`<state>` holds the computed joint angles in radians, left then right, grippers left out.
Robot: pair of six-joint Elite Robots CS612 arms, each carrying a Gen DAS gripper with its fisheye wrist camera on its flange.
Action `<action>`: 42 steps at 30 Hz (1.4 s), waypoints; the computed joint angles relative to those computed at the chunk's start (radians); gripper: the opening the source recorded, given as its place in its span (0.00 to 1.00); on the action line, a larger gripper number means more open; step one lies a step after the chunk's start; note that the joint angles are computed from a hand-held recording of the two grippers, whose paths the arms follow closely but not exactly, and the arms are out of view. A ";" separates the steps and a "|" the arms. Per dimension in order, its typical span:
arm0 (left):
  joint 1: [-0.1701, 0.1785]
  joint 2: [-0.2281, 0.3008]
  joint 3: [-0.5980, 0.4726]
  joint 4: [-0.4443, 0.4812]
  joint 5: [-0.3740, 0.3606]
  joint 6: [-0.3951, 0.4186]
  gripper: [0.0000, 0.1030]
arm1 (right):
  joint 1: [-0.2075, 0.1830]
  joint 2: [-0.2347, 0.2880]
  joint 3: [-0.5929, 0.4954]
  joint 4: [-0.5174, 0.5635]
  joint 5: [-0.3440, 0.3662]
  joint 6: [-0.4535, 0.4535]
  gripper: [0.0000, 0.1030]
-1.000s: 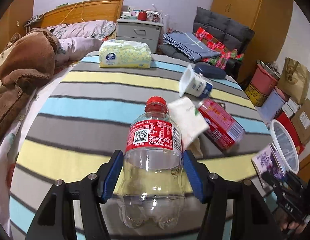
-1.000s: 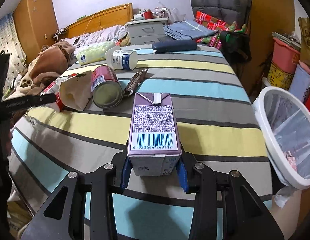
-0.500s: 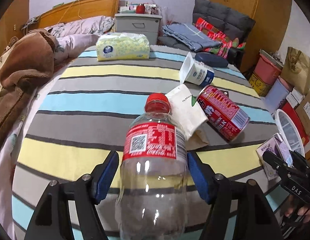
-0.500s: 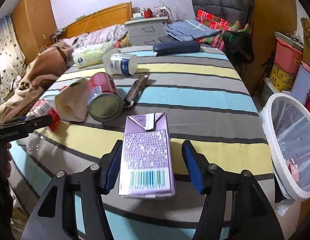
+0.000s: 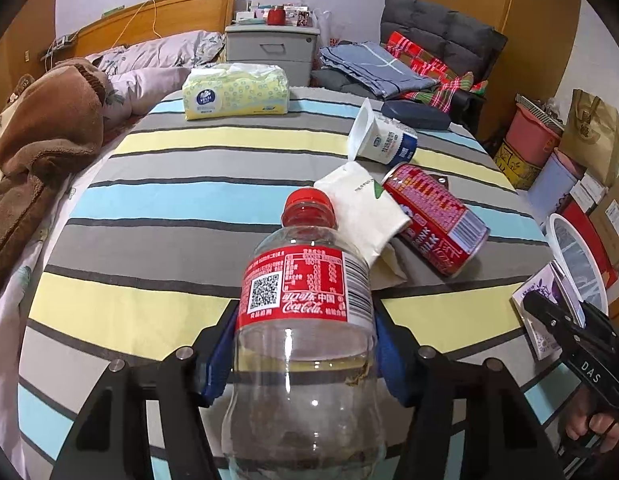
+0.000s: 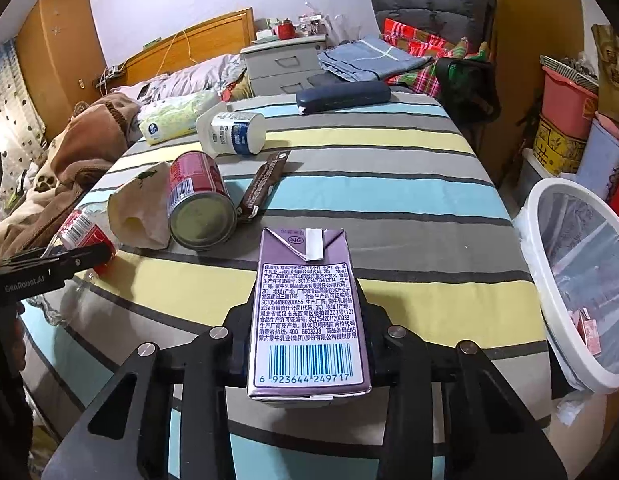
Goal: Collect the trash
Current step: 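Carry the plastic bottle and the purple carton over the wastebasket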
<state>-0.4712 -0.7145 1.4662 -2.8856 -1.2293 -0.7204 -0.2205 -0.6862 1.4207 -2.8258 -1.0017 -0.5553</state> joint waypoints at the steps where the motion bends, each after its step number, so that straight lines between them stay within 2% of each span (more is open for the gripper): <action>1: -0.004 -0.004 0.006 -0.008 0.010 -0.002 0.60 | 0.000 0.001 -0.002 0.000 0.003 0.003 0.38; 8: -0.029 -0.032 0.037 -0.045 0.067 0.000 0.60 | -0.010 -0.005 0.004 -0.021 0.042 0.022 0.38; 15: -0.051 -0.044 0.047 -0.098 0.076 0.021 0.60 | -0.022 -0.009 0.005 -0.048 0.069 0.047 0.38; 19: -0.074 -0.041 0.027 -0.083 0.123 0.055 0.60 | -0.035 -0.014 0.010 -0.074 0.077 0.070 0.38; 32: -0.112 0.011 -0.092 -0.103 0.065 0.155 0.60 | -0.084 -0.009 0.000 -0.156 0.064 0.163 0.38; 42: -0.142 0.083 -0.248 -0.072 -0.010 0.256 0.60 | -0.128 0.006 -0.032 -0.188 0.037 0.232 0.38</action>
<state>-0.6132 -0.6314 1.2179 -2.9580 -1.2392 -0.4646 -0.3485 -0.6804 1.3883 -3.0139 -0.9646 -0.3238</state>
